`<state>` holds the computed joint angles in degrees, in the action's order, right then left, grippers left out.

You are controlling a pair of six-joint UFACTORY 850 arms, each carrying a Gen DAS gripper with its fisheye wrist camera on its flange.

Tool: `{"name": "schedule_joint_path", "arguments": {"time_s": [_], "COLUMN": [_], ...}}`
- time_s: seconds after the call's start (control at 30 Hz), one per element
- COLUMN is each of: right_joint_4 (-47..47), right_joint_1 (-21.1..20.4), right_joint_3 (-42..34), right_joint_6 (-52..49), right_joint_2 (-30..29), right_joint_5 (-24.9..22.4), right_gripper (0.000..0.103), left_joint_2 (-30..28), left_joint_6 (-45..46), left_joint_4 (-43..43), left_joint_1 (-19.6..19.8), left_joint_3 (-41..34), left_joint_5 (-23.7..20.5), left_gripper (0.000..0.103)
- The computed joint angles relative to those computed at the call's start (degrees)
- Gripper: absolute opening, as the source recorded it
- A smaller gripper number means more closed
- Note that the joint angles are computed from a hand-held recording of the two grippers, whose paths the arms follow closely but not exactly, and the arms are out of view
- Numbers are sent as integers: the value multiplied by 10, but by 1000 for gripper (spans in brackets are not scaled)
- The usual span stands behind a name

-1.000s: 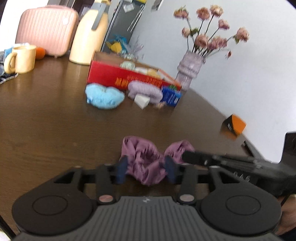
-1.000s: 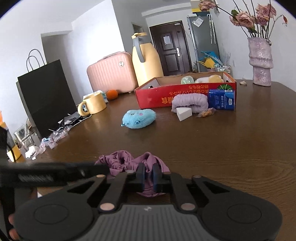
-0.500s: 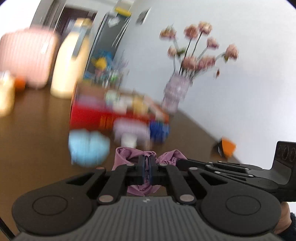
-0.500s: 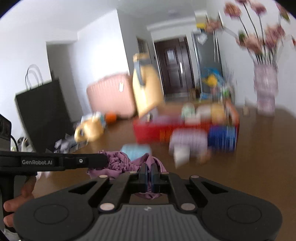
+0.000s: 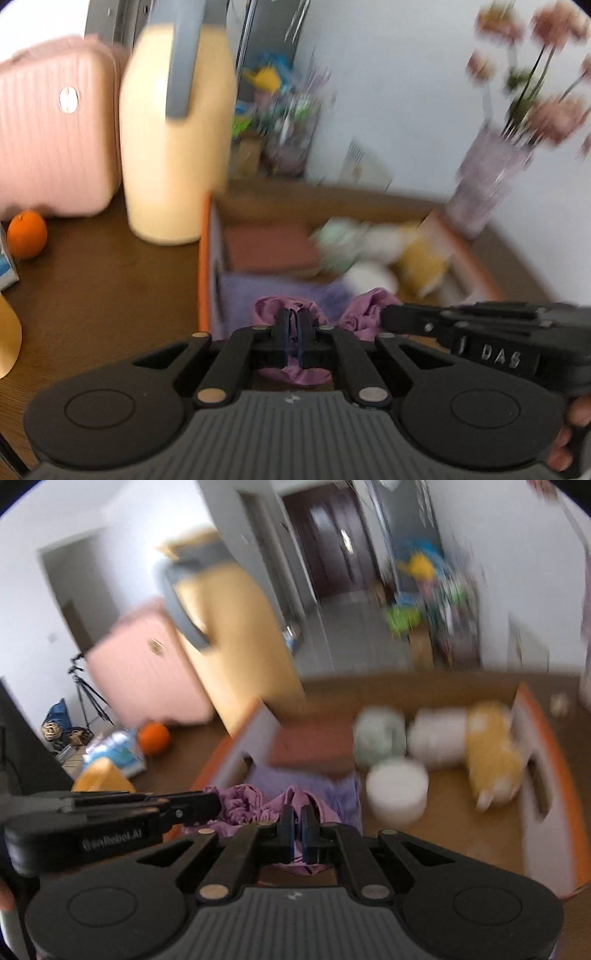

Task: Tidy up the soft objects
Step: 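Carry the purple scrunchie with the left gripper into the box and release, then move the left gripper back toward the lavender fuzzy headband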

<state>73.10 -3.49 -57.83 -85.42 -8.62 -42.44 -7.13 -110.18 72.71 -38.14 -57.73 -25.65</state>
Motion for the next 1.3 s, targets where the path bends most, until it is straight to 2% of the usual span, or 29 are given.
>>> {"name": "schedule_joint_path", "arguments": {"time_s": [0.07, 0.13, 0.2, 0.23, 0.33, 0.47, 0.63, 0.7, 0.77, 0.83, 1.03, 1.1, 1.13, 1.17, 1.23, 1.3], "right_joint_4": [-30, -27, -9, -10, -17, -9, -8, -4, 0, 4, -4, 4, 16, 34, 70, 93], "right_joint_1": [12, 18, 22, 24, 26, 0, -55, -84, -118, -152, -214, -232, -243, -252, -283, -311], "right_joint_3": [-4, 9, 20, 23, 33, 34, 40, 43, 48, 55, 79, 91, 100, 113, 144, 175], "right_joint_6": [30, 13, -7, -10, -24, -39, -48, -52, -61, -73, -80, -93, -108, -126, -177, -220], "right_joint_2": [-22, -29, -22, -19, 4, 45, 125, 156, 188, 216, 269, 285, 293, 303, 319, 335], "right_joint_5": [7, 14, 29, 35, 54, 38, 15, -8, -41, -71, -128, -144, -154, -161, -196, -214], "right_gripper": [4, 4, 5, 9, 13, 17, 18, 21, 25, 28, 31, 36, 45, 57, 64, 64], "left_joint_2": [-24, -42, -50, -49, -46, -24, 32, 53, 74, 91, 103, 102, 101, 101, 104, 99], "left_joint_6": [60, 106, 95, 84, 100, 109, 95, 85, 73, 58, 42, 35, 28, 19, -22, -65], "left_joint_4": [-49, -79, -56, -37, -56, -59, -48, -41, -32, -16, -8, -7, -5, 1, 27, 53], "left_joint_1": [5, 2, -2, -4, -3, -16, -56, -79, -106, -140, -223, -242, -251, -263, -289, -313], "left_joint_3": [-8, -16, -11, -7, -12, -13, -14, -17, -18, -19, -32, -35, -35, -33, -17, 2], "left_joint_5": [-5, -18, -29, -33, -35, -60, -123, -156, -190, -229, -321, -342, -354, -368, -401, -434], "left_gripper": [5, 5, 6, 6, 10, 10, 12, 17, 29, 32, 35, 36, 41, 52, 70, 70]}}
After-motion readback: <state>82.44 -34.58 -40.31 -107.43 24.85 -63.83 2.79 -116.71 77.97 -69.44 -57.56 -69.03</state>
